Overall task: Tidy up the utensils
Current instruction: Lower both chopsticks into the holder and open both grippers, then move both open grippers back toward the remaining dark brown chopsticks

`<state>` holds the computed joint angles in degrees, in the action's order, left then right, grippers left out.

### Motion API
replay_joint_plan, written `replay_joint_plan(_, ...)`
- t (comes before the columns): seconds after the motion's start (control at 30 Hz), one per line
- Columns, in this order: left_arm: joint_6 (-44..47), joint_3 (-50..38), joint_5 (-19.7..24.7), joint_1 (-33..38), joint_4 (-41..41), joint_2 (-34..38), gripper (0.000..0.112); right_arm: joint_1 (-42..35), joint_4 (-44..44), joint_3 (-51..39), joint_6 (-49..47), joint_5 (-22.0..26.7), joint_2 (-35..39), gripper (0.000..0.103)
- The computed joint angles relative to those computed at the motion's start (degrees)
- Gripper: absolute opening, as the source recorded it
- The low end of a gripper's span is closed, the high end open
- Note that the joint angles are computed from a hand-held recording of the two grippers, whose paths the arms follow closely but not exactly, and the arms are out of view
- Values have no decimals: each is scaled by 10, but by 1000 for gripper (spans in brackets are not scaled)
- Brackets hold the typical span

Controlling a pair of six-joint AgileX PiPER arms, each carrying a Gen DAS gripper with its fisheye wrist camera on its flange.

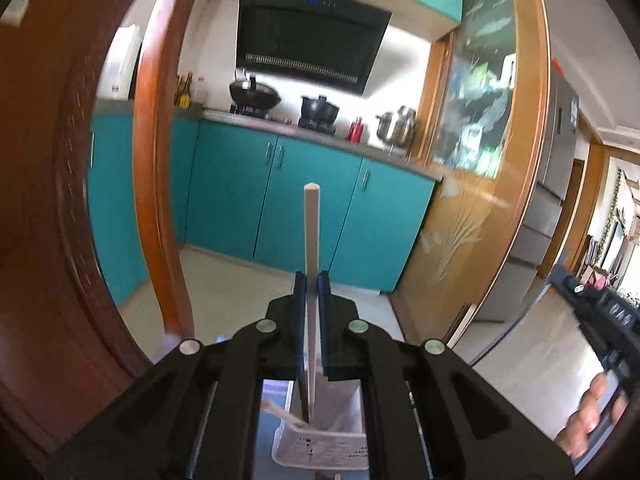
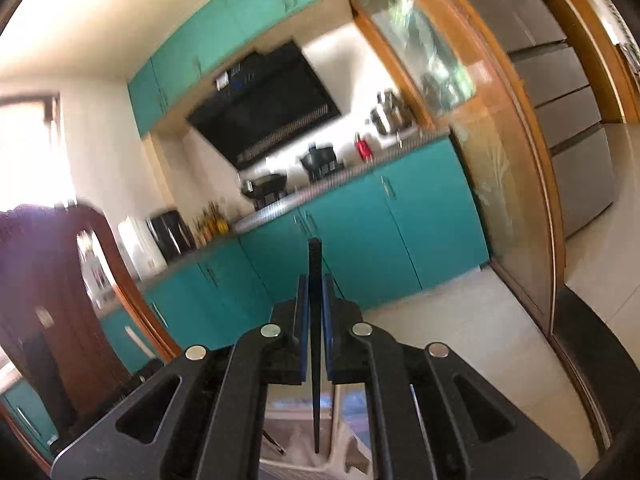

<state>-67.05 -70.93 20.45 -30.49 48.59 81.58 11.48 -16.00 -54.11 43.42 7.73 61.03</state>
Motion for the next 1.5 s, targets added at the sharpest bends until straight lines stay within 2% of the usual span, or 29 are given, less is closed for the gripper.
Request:
replay_joint_plan(0.07, -19, 18, -9, 0, 18, 5, 7, 22, -81, 3, 55, 11, 26, 7)
replay_joint_plan(0.13, -60, 35, 1, -13, 63, 3, 7, 52, -196, 10, 142, 27, 41, 7)
replay_joint_plan(0.2, -85, 57, 2, -18, 88, -10, 7, 74, -243, 14, 171, 46, 49, 8)
replay_joint_plan(0.23, -103, 71, 2, -21, 102, -20, 11, 84, -272, 19, 197, 54, 47, 11)
replay_joint_plan(0.3, -145, 110, -6, -25, 136, -51, 19, 97, -300, 34, 222, 63, 34, 32)
replay_joint_plan(0.37, -236, 158, -2, -38, 213, -89, 29, 98, -329, 69, 256, 60, 1, 40)
replay_joint_plan(0.4, -294, 183, 7, -49, 264, -106, 33, 103, -373, 86, 302, 67, -14, 40)
replay_joint_plan(0.43, -351, 224, 39, -77, 309, -139, 36, 106, -421, 108, 356, 79, -34, 40)
replay_joint_plan(0.5, -437, 282, 86, -124, 382, -165, 36, 105, -449, 148, 403, 107, -60, 40)
replay_joint_plan(0.53, -445, 310, 119, -157, 384, -163, 36, 101, -429, 157, 393, 115, -62, 40)
replay_joint_plan(0.63, -390, 332, 143, -188, 319, -123, 36, 85, -285, 190, 274, 119, -40, 40)
replay_joint_plan(0.67, -370, 332, 134, -180, 288, -111, 36, 90, -254, 203, 252, 120, -27, 40)
replay_joint_plan(0.73, -312, 331, 84, -139, 205, -104, 36, 121, -229, 217, 237, 123, 1, 40)
replay_joint_plan(0.77, -300, 334, 71, -124, 184, -108, 36, 151, -210, 214, 214, 127, 29, 40)
replay_joint_plan(0.8, -300, 337, 78, -120, 178, -114, 36, 175, -192, 209, 189, 124, 56, 40)
replay_joint_plan(0.9, -318, 342, 128, -131, 195, -127, 38, 236, -173, 181, 164, 116, 139, 40)
replay_joint_plan(1.03, -299, 339, 137, -130, 188, -121, 43, 288, -192, 136, 186, 137, 223, 40)
replay_joint_plan(1.07, -263, 329, 131, -116, 166, -123, 44, 295, -203, 129, 197, 140, 229, 41)
replay_joint_plan(1.17, -244, 324, 112, -99, 153, -103, 45, 307, -200, 106, 196, 153, 247, 41)
replay_joint_plan(1.33, -230, 336, 95, -94, 136, -102, 50, 291, -122, 95, 133, 142, 253, 41)
replay_joint_plan(1.5, -208, 335, 83, -88, 105, -97, 52, 287, -97, 97, 104, 140, 247, 37)
